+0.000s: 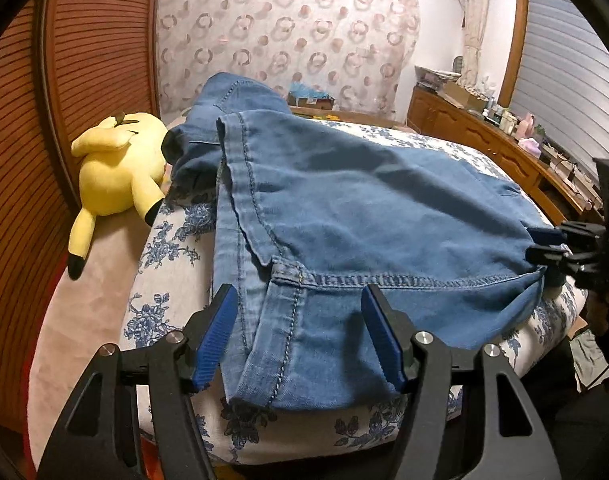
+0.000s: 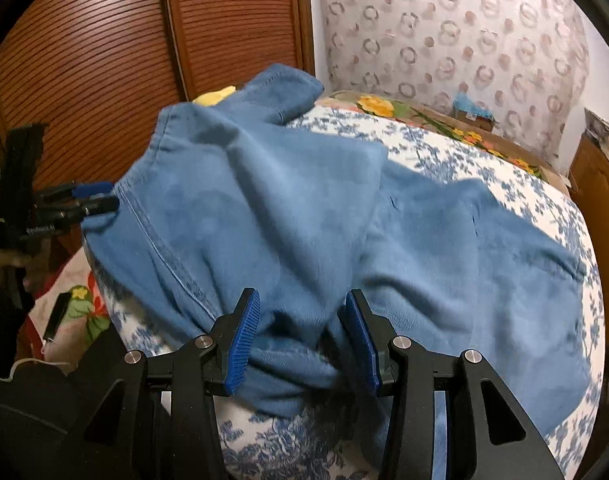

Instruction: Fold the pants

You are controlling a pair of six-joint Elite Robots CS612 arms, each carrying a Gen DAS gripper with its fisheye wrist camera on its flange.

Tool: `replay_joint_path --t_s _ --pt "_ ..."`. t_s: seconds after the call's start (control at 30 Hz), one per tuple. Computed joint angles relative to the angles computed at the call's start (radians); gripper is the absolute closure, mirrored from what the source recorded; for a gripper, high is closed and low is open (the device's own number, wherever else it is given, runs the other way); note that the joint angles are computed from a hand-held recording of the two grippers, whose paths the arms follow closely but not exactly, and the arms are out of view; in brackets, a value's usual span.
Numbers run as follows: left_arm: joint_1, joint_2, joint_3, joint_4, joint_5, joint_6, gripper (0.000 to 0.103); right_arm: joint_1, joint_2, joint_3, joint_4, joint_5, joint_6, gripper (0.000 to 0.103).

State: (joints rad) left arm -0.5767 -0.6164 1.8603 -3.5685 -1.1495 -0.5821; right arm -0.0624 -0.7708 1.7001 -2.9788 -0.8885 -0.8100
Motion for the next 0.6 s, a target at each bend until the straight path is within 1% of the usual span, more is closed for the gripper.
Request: replay_joint_path --t_s 0.03,0.1,0.17,0.23,0.3,0.33,0.37,0.4,0.53,0.6 --pt "0.001 0.002 0.0 -0.004 -0.006 0.004 0.043 0.001 0.001 0.002 -0.008 -0.003 0.005 0.056" --pt "0.004 0.005 -0.003 -0.005 -0.015 0.008 0.055 0.002 0.007 -0.001 -0.024 -0.003 0.023 0.056" --pt "0.007 0.008 -0.006 -0.009 -0.023 0.012 0.061 -0.001 0.011 -0.001 -0.036 0.006 0.045 0.056" --pt "0.009 0.009 -0.011 0.004 -0.024 0.011 0.064 -0.004 0.016 -0.001 -0.045 0.014 0.063 0.056" --pt "0.005 0.007 -0.011 0.01 -0.016 0.014 0.08 -0.007 0.025 -0.001 -0.055 0.02 0.072 0.056" --pt "-0.002 0.004 -0.005 0.004 0.011 0.021 0.085 -0.008 0.03 -0.002 -0.06 0.021 0.076 0.056" --pt "-0.006 0.002 0.0 -0.009 0.021 0.027 0.087 -0.009 0.035 -0.003 -0.065 0.021 0.079 0.056" --pt "-0.011 -0.001 0.012 -0.054 0.024 0.037 0.091 -0.009 0.037 -0.004 -0.068 0.022 0.084 0.056" --pt "-0.027 -0.019 0.055 -0.167 0.049 0.041 0.093 -0.019 0.041 -0.001 -0.074 0.039 0.1 0.056" --pt "-0.034 -0.032 0.071 -0.17 0.068 0.038 0.093 -0.021 0.043 -0.003 -0.077 0.047 0.107 0.056"
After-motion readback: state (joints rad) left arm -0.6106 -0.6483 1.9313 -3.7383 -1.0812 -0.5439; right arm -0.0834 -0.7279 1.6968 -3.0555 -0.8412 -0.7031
